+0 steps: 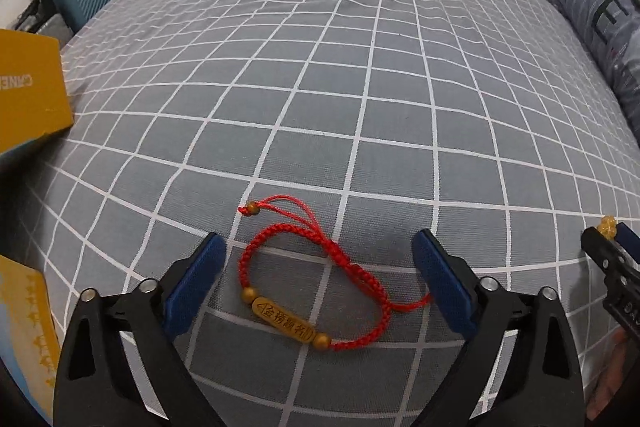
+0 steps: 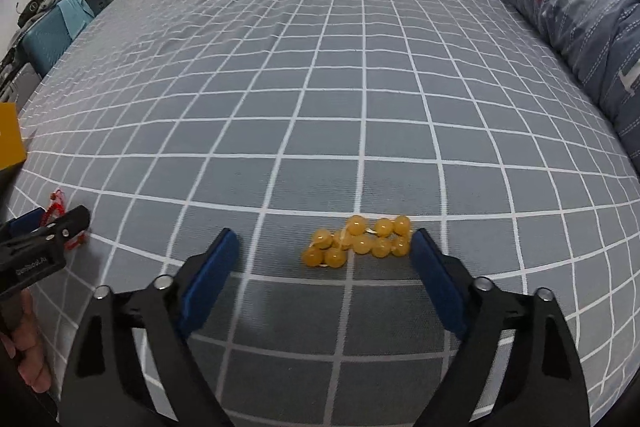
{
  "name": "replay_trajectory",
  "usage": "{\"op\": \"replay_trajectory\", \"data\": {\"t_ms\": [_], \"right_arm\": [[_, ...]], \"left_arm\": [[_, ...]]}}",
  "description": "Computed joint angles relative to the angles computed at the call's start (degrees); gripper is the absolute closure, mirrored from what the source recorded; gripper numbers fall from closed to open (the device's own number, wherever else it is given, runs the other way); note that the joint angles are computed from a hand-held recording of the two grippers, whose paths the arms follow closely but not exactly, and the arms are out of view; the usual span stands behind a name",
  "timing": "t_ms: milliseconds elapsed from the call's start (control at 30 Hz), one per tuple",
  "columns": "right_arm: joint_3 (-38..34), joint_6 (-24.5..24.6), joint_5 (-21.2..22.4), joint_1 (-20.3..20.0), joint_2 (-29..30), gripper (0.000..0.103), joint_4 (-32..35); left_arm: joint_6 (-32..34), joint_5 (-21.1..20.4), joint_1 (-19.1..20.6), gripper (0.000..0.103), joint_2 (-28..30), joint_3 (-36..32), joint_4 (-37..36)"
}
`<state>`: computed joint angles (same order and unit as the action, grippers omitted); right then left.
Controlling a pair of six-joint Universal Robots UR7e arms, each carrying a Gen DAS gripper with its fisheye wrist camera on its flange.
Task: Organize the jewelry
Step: 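Grasp the red cord bracelet with left tool while right tool grasps amber beads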
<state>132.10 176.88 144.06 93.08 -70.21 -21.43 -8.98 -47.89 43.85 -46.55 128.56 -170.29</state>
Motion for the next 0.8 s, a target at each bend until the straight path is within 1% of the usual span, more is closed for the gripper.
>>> {"op": "replay_trajectory", "data": {"t_ms": [33,67,100,133,167,200,233,300,333,367,400,433,467,733,800], "right_arm": [[0.07,0.29,-0.19,-0.24,-0.16,0.031,0.14],[0.2,0.11,-0.36,-0.48,-0.33,0.037,-0.03],[0.21,0.06,-0.15,-0.54,-0.38,0.039,0.06],[0.27,0.2,0.22,-0.43,-0.41,0.044,0.07],[0.32,0.51,0.69,-0.33,-0.44,0.05,0.05],[0.35,0.81,1.23,-0.2,-0.41,0.054,0.06],[0.38,0.97,1.48,-0.12,-0.4,0.058,0.16],[0.27,1.52,1.74,0.0,-0.28,0.072,0.55],[0.27,1.81,1.69,-0.08,-0.32,0.081,0.74],[0.21,1.87,1.87,-0.05,-0.2,0.089,0.75],[0.21,1.92,2.02,-0.03,-0.15,0.094,0.66],[0.33,1.99,2.11,-0.13,-0.23,0.101,0.34],[0.44,2.14,2.09,-0.09,-0.27,0.103,0.17],[1.76,1.39,1.84,0.87,-1.8,0.103,-2.19],[2.03,0.88,2.37,1.41,-2.07,0.103,-2.9]], "left_arm": [[-0.25,-0.11,-0.13,0.019,-0.1,0.07,0.14],[-0.29,-0.3,-0.17,0.024,-0.16,0.11,0.24],[-0.53,-0.36,-0.39,0.03,-0.2,0.21,0.42],[-0.62,-0.45,-0.57,0.034,-0.27,0.39,0.35],[-0.58,-0.77,-0.63,0.042,-0.42,0.5,0.37],[-0.73,-1.01,-0.78,0.05,-0.61,0.63,0.54],[-0.67,-1.14,-0.72,0.055,-0.69,0.52,0.67],[-0.82,-1.64,-0.74,0.074,-1.02,0.59,0.95],[-0.72,-1.77,-0.51,0.08,-1.23,0.49,1.06],[-1.0,-1.9,-0.56,0.087,-1.29,0.51,1.11],[-1.09,-2.25,-0.37,0.092,-1.54,0.45,1.18],[-1.31,-2.55,-0.31,0.093,-1.81,0.54,1.04],[-1.49,-2.79,-0.13,0.094,-2.03,0.49,0.9],[-1.61,-2.67,-1.97,0.095,-3.2,1.88,-0.55],[-1.66,-2.87,-2.25,0.095,-3.41,2.06,-0.44]]}}
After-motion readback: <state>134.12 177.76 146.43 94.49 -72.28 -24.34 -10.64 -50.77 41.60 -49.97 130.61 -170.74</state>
